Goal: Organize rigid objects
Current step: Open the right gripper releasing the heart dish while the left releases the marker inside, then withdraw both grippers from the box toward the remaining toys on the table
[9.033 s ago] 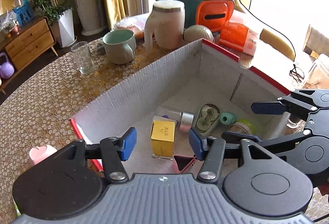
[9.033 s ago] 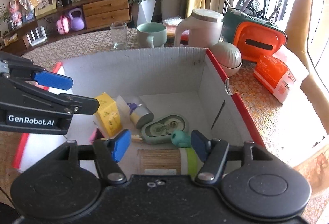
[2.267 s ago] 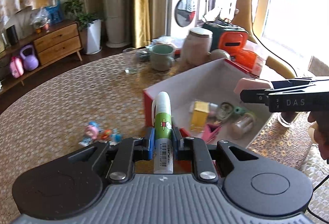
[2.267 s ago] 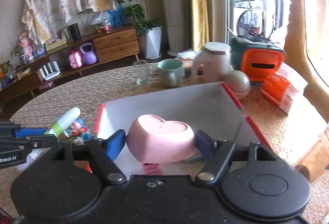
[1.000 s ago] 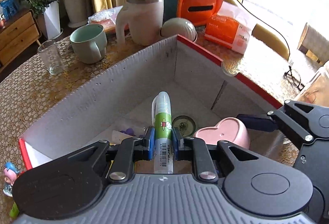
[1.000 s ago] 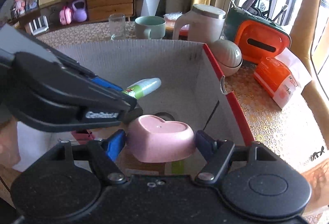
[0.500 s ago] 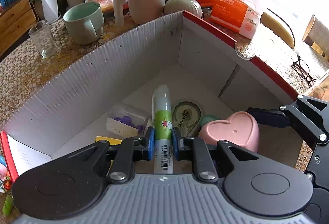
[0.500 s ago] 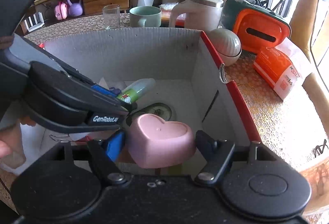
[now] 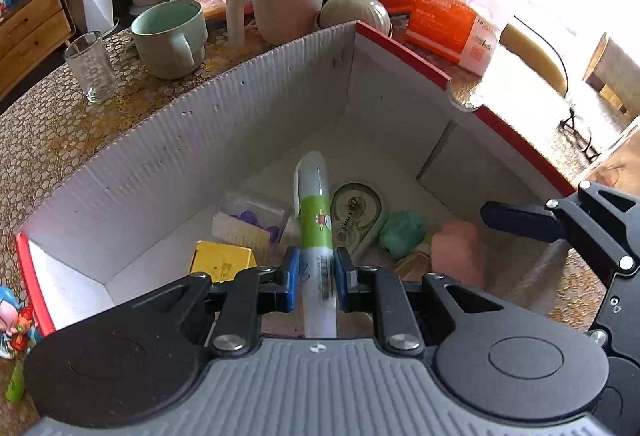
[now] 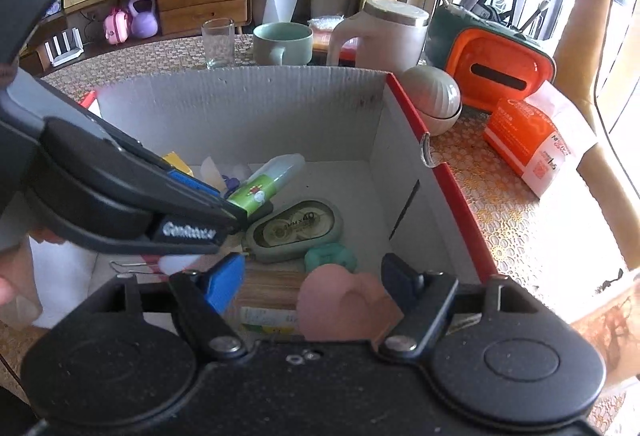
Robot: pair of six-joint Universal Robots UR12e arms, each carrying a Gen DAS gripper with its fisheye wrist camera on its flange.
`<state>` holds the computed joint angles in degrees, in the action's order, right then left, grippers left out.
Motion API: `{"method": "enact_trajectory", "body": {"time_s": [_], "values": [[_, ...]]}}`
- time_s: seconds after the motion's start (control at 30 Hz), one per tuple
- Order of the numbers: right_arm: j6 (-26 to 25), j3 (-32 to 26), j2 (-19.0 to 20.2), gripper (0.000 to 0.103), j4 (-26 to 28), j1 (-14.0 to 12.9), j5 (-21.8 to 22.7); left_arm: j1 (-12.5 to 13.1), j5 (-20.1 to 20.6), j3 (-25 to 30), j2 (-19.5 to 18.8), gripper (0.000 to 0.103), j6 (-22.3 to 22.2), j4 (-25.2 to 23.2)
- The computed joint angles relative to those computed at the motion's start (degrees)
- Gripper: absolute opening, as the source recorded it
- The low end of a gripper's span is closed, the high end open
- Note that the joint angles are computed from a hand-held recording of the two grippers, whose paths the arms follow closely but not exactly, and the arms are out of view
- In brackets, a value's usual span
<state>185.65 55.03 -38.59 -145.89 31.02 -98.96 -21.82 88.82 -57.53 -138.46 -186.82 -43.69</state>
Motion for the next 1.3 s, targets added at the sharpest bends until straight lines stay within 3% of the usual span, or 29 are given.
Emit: {"method": "enact_trajectory", "body": {"time_s": [0.6, 1.3], "values": [[4.9, 5.2, -4.1, 0.081, -8.5, 1.0, 0.7, 0.4, 2.1, -13.5, 8.8, 0.018, 0.1, 14.1], [6.4, 6.8, -5.3, 0.093, -14.7, 5.0, 4.3, 4.4, 2.3, -33.8, 21.4, 0.018, -1.7, 28.5]]}}
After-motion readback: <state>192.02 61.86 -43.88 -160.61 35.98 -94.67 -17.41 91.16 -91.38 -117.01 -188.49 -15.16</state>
